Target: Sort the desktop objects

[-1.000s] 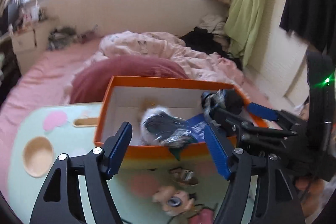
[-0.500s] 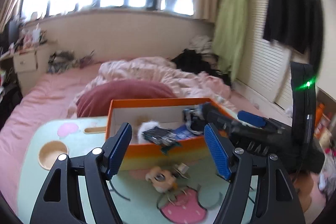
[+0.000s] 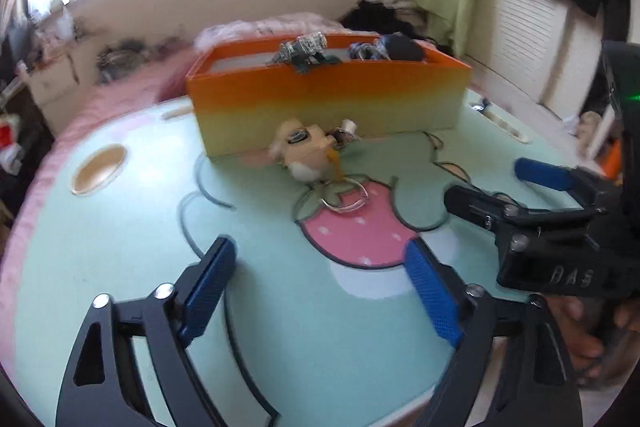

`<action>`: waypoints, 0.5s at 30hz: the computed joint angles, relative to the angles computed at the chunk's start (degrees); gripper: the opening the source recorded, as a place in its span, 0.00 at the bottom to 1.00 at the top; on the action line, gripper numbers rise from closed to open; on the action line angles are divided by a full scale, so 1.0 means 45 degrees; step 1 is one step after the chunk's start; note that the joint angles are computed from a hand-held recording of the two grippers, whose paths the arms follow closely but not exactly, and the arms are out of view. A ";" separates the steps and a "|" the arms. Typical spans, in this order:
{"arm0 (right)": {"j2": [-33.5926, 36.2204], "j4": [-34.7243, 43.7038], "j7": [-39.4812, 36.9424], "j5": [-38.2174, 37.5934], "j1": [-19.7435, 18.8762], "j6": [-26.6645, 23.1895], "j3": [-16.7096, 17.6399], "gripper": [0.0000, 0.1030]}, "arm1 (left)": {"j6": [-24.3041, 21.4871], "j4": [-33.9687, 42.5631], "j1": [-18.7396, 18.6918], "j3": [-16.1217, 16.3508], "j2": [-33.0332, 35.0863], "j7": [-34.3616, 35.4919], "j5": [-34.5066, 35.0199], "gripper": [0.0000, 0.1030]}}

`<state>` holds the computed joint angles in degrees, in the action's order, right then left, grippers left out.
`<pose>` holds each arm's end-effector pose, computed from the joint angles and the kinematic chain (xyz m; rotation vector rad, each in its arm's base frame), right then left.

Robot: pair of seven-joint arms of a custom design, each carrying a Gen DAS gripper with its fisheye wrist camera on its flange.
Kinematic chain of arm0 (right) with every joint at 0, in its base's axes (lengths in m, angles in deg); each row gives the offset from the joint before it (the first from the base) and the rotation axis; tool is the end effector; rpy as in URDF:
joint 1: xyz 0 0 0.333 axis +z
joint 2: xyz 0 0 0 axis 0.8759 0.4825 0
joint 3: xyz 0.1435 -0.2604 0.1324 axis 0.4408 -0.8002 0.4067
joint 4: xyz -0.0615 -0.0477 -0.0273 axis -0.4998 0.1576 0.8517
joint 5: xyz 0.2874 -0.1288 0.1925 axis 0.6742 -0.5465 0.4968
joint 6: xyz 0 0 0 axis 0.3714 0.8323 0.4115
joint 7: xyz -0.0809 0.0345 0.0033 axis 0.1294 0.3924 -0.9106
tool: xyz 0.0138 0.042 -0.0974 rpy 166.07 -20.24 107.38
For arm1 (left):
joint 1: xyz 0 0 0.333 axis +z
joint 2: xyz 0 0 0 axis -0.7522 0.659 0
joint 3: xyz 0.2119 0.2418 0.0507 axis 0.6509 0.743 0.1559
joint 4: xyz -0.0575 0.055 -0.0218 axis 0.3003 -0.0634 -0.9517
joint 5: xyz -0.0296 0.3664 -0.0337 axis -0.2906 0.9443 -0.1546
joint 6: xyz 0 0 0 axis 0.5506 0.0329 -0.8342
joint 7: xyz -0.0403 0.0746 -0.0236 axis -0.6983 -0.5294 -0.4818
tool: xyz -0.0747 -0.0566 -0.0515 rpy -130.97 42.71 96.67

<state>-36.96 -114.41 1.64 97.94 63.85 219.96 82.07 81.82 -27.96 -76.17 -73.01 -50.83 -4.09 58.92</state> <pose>0.6967 0.1412 0.4317 -2.0352 1.2572 -0.4934 0.6336 -0.3448 0.4356 -1.7737 1.7590 -0.8503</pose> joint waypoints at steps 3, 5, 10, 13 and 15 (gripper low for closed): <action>0.0060 -0.0061 -0.0263 0.0108 -0.0171 0.0219 0.0182 1.00 | 0.0288 -0.0185 0.0055 -0.0060 -0.0165 0.0059 -0.0057 0.89; 0.0040 -0.0154 -0.0569 0.0322 -0.0401 0.0374 0.0440 1.00 | 0.0296 -0.0222 -0.0037 0.0036 -0.0258 -0.0055 0.0051 0.89; 0.0128 -0.0195 -0.1418 0.0577 -0.0780 0.0853 0.0981 1.00 | 0.0861 -0.0525 -0.0243 0.0487 -0.0358 -0.1052 0.0872 0.89; 0.0116 -0.0193 -0.1563 0.0710 -0.0827 0.0764 0.1017 1.00 | 0.1064 -0.0375 -0.0185 0.0490 -0.0085 -0.1165 0.0983 0.89; 0.0091 -0.0161 -0.1606 0.0742 -0.0793 0.0719 0.0973 1.00 | 0.0964 -0.0422 -0.0389 0.0694 -0.0090 -0.1399 0.1258 0.89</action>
